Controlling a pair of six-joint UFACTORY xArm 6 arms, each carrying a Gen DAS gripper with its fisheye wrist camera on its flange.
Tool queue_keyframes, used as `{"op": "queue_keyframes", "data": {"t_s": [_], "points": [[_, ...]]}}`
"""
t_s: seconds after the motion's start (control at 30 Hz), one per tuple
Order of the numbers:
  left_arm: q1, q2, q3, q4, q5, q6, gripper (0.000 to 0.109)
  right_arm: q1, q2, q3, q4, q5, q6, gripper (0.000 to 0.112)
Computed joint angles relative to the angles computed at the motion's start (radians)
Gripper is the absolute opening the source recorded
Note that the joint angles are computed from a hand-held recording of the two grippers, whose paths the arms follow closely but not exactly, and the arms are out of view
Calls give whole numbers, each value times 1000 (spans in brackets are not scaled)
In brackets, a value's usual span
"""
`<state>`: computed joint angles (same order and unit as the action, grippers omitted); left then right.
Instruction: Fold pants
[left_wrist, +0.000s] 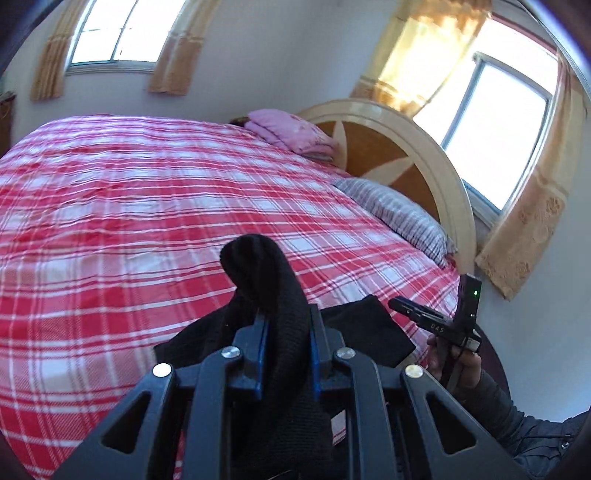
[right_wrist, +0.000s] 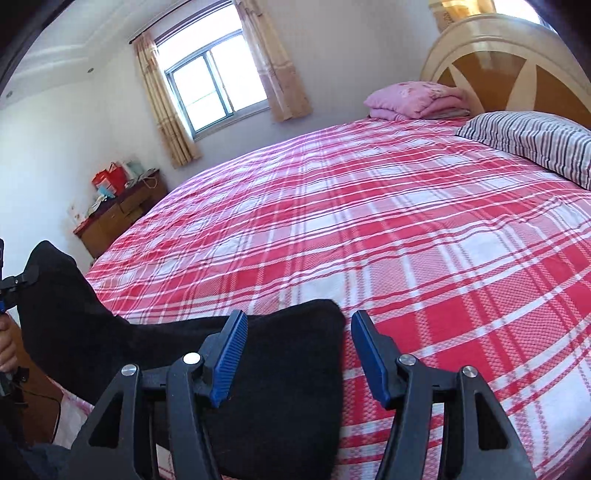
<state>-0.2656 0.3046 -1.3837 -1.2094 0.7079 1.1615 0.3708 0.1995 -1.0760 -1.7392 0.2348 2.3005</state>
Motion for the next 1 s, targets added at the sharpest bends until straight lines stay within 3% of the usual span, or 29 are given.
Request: {"op": "queue_keyframes", "data": {"t_s": [0.2, 0.4, 0.53, 0.9, 1.0], "points": [[-89, 47, -66, 99, -30, -72, 19, -12, -15, 22, 11, 15, 14, 61], [-182, 129, -139, 295, -136, -202, 19, -17, -27, 31, 1, 24, 28, 61], [-219, 205, -216, 391, -119, -300, 18, -17, -30, 33, 3, 23, 24, 61], [-316, 308, -295, 530, -118, -390, 23, -27, -29, 32, -5, 5, 40, 61], [-328, 260, -229, 420, -152, -288, 28, -31, -33, 33, -27, -2, 64, 61]]}}
